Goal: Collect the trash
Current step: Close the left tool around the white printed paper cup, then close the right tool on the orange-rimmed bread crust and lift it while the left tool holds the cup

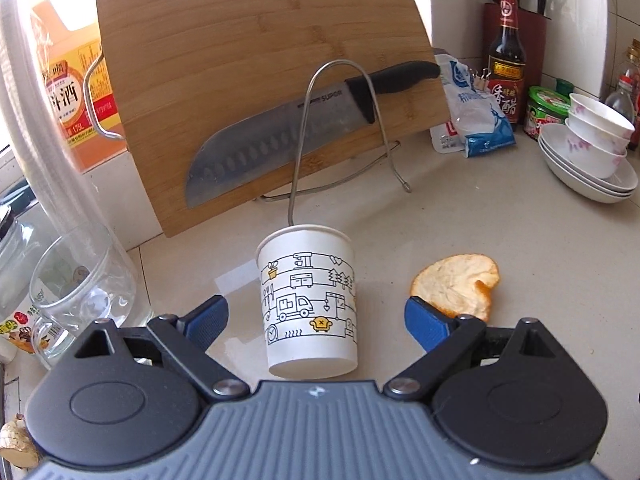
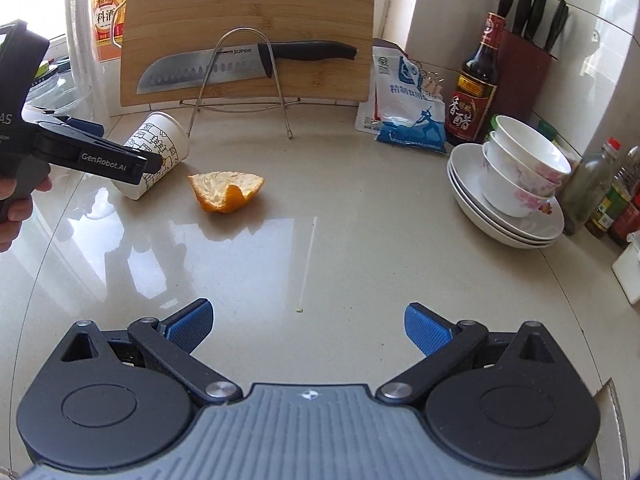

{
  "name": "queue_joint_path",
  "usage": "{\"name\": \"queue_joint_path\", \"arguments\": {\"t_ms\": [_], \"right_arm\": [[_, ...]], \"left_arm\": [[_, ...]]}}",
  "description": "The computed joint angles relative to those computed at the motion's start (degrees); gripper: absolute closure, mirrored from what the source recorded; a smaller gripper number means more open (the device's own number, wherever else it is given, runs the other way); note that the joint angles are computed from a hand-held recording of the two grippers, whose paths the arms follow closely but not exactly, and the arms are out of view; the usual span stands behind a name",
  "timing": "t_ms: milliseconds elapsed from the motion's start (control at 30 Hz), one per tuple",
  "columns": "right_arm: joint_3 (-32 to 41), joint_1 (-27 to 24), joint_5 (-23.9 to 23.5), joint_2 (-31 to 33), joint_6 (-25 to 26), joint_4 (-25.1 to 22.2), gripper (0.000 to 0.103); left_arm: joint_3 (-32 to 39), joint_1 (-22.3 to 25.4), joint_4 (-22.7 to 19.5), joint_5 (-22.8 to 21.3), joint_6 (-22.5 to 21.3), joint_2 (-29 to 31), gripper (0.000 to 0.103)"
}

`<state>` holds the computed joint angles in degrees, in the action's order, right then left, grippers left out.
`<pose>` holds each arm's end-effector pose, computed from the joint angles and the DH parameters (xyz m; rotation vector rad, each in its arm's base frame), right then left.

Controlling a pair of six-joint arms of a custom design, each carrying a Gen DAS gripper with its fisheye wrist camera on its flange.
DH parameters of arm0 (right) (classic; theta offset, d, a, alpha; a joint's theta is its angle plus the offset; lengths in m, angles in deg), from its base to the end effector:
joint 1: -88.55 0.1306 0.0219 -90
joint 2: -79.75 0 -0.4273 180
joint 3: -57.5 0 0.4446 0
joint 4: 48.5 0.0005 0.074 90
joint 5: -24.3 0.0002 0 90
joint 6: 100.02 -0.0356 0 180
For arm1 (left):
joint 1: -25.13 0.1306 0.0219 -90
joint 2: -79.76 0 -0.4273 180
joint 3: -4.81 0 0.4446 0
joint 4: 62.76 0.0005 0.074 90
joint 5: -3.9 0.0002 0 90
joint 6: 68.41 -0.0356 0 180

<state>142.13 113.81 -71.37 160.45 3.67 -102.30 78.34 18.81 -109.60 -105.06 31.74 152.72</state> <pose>0.4209 0.2019 0.4990 -0.8573 2.2916 0.2106 0.4142 -0.0347 0.4656 -0.2341 2.3250 0.2513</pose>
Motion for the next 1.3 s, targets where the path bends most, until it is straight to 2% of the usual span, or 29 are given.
{"name": "queue_joint_path", "arguments": {"t_ms": [200, 400, 500, 800, 1100, 1200, 1300], "right_arm": [[2.7, 1.2, -1.4, 3.6, 1.6, -0.3, 0.0], [5.1, 2.0, -2.8, 6.8, 3.2, 0.0, 0.0], [6.0, 2.4, -3.5, 8.0, 4.1, 0.3, 0.0], [10.1, 3.3, -6.8, 13.7, 4.2, 0.5, 0.0], [14.2, 5.1, -8.7, 19.4, 3.9, 0.6, 0.0], [15.1, 5.5, -8.8, 20.7, 3.8, 0.4, 0.003], [15.5, 5.9, -8.5, 21.4, 3.7, 0.5, 0.01]], "left_arm": [[0.6, 2.5, 0.5, 4.9, 1.2, 2.3, 0.011], [0.9, 3.3, 0.0, 7.6, 2.1, 3.2, 0.027], [0.9, 3.8, -0.5, 8.8, 2.7, 3.4, 0.042], [0.2, 4.8, -1.0, 10.2, 4.7, 0.6, 0.043], [0.0, 4.8, -1.7, 10.1, 4.6, -1.1, 0.043], [-0.1, 4.9, -1.6, 10.1, 4.7, -1.3, 0.043], [-0.3, 5.1, -1.5, 10.0, 4.7, -1.6, 0.043]]}}
